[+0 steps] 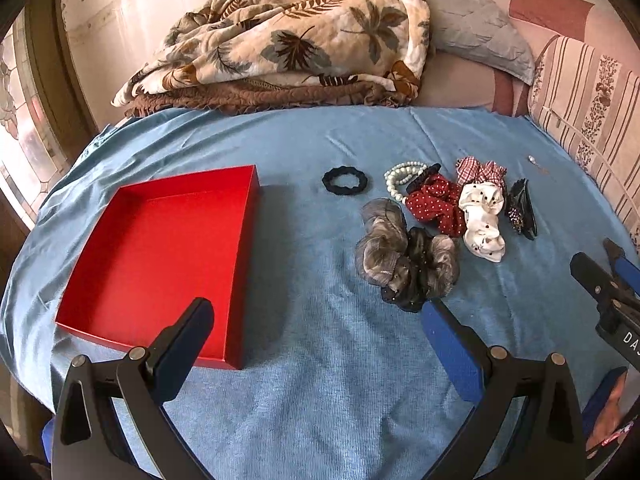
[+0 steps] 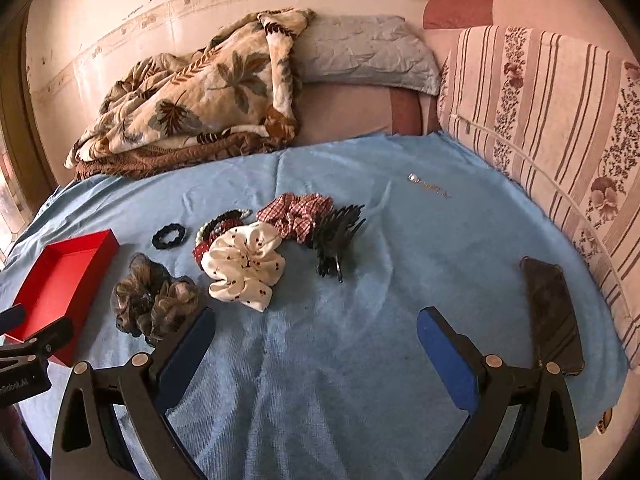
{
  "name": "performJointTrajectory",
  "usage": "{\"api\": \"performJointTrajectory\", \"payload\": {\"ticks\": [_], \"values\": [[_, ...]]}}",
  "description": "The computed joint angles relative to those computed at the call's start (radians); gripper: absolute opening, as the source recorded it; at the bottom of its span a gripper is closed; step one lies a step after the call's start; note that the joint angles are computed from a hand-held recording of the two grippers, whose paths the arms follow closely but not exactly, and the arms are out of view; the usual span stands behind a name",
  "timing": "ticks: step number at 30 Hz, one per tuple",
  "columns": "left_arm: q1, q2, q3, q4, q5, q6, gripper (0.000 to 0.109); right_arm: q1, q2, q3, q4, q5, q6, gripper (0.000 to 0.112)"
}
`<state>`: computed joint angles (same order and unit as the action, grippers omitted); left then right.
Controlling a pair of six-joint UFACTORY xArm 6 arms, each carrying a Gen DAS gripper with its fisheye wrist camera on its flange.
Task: Organize jewelry
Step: 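Grasp the grey sheer scrunchie with the left tool while the right tool grasps the white dotted scrunchie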
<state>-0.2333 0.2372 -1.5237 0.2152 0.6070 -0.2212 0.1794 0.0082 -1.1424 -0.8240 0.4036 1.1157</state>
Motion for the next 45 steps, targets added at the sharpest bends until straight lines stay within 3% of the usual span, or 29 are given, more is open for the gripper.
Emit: {"api": "performJointTrajectory", "payload": {"ticks": [5,7,10,15,19,22,28,29,30,31,32,33,36,40,45], "values": [[-0.002,0.013,-0.005,-0.027,-0.007,0.030,0.097,-0.006,0.015,-0.002,0.029,-0.010,-0.021,0.102],[-0.001,0.022,-0.015,-0.053,0.002,0.055,0.085,-0.009,0.023,-0.006,0.048,-0.014,-0.036,0.102],[0.000,0.052,-0.056,-0.106,0.036,0.099,0.076,-0.013,0.045,-0.028,0.096,-0.020,-0.086,0.102],[0.007,0.117,-0.145,-0.158,0.070,0.126,0.076,-0.017,0.119,-0.111,0.290,-0.063,-0.289,0.091],[0.006,0.203,-0.262,-0.210,0.123,0.166,0.076,-0.005,0.200,-0.203,0.452,-0.082,-0.457,0.088],[0.004,0.265,-0.343,-0.250,0.168,0.193,0.076,0.007,0.268,-0.280,0.546,-0.073,-0.563,0.087],[0.001,0.348,-0.443,-0.310,0.230,0.236,0.075,0.013,0.370,-0.395,0.689,-0.014,-0.683,0.073],[0.001,0.350,-0.443,-0.321,0.227,0.245,0.071,0.012,0.382,-0.409,0.714,-0.006,-0.703,0.065],[0.002,0.353,-0.446,-0.331,0.231,0.256,0.049,0.011,0.396,-0.424,0.773,0.007,-0.751,0.050],[0.002,0.362,-0.461,-0.340,0.254,0.266,0.020,0.009,0.402,-0.431,0.823,0.018,-0.790,0.040],[0.004,0.369,-0.477,-0.344,0.281,0.268,0.011,0.008,0.408,-0.440,0.884,0.034,-0.836,0.020],[0.006,0.362,-0.468,-0.351,0.281,0.269,0.009,0.006,0.408,-0.441,0.930,0.044,-0.867,0.012],[0.014,0.308,-0.395,-0.360,0.235,0.270,0.009,0.007,0.367,-0.385,0.928,0.008,-0.861,0.008],[0.034,0.224,-0.299,-0.381,0.183,0.270,0.002,0.015,0.303,-0.319,0.915,-0.028,-0.852,0.005],[0.078,0.114,-0.193,-0.416,0.120,0.277,0.002,0.044,0.234,-0.270,0.903,-0.052,-0.868,0.003]]}}
